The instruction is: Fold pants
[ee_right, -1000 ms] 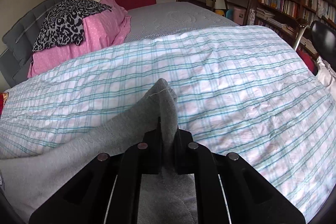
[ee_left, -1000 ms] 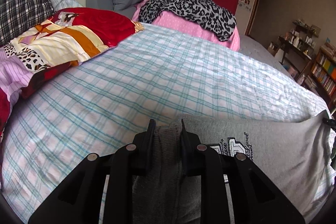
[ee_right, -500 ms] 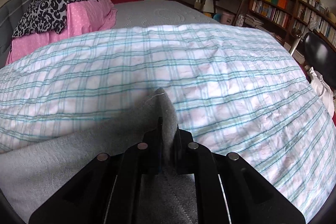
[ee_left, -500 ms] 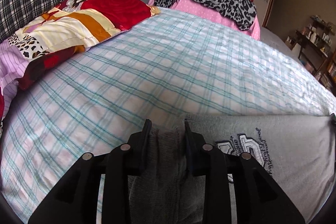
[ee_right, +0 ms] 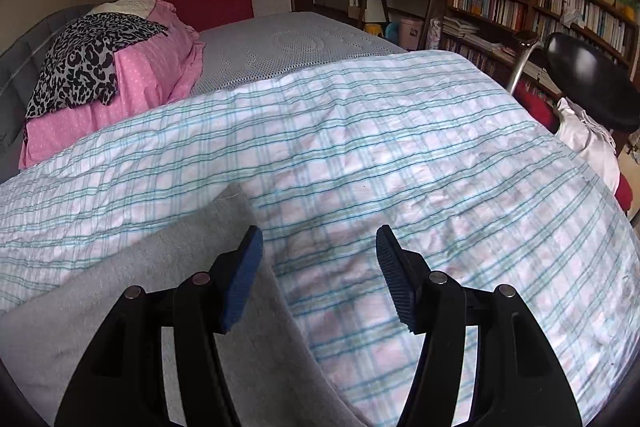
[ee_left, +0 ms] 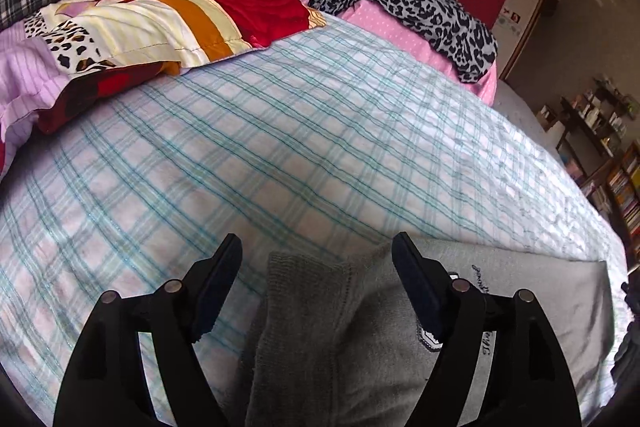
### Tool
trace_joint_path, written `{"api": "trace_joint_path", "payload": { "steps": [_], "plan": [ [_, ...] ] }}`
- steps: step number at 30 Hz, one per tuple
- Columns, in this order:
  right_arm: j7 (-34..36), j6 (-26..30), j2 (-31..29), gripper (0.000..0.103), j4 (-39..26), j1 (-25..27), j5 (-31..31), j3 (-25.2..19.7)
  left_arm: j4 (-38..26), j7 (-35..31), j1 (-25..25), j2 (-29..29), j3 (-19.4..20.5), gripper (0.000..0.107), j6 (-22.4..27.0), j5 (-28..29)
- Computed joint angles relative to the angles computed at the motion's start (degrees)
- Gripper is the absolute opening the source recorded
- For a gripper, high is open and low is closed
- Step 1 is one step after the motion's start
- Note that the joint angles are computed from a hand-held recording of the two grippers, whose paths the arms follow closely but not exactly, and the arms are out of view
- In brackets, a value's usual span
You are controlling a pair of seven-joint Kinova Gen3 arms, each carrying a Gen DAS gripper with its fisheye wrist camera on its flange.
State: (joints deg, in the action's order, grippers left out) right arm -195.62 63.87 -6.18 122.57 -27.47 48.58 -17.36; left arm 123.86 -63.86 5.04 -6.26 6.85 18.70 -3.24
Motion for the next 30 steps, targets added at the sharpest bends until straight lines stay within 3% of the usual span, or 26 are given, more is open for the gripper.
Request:
{"api": "trace_joint_path", "payload": {
  "steps": [4,7,10,14,16,19,22,25,30],
  "plan": [
    [0.49,9.32,-7.31,0.071,0.47,-8.83,-5.30,-4.49,1.72,-2.26,0.01,-6.50,0.88,0.079,2.96,0.67],
    [-5.78,16.31,-7.58,0.071,0.10,-16.79,-8.25,-11.49,3.79,-2.11,0.63,-11.89,3.22,0.082,5.99,-1.08],
    [-12.77,23.30,-3.65,0.071,-2.74,-24.74,-11.88,-18.81,5.33,-5.67,4.40,-16.23,3.23,0.083,9.87,0.78],
    [-22.09,30.14,3.36,0.071,-6.97,-33.25,-16.40,-24.32,6.43,-8.43,8.31,-20.74,7.42,0.083,13.73,2.66],
    [-26.75,32.54,6.67,0.071,-8.23,-38.51,-18.48,-23.92,6.26,-8.95,9.60,-21.58,11.45,0.083,14.50,2.75],
    [-33.74,33.85,10.51,0.071,-8.98,-45.82,-20.42,-21.86,5.16,-3.87,11.71,-20.44,19.28,0.083,14.54,-3.05],
    [-40.69,33.20,12.65,0.071,-8.48,-46.63,-20.58,-25.10,3.31,1.44,11.23,-16.73,27.25,0.083,15.02,-10.04],
    [-44.45,33.37,14.40,0.071,-8.32,-43.39,-19.65,-31.17,1.24,8.43,8.43,-10.90,35.04,0.083,16.09,-16.64],
    [-44.68,31.76,15.71,0.071,-7.50,-41.97,-19.16,-32.77,-1.96,18.99,3.16,-0.55,46.90,0.083,20.43,-27.48]
  ]
}}
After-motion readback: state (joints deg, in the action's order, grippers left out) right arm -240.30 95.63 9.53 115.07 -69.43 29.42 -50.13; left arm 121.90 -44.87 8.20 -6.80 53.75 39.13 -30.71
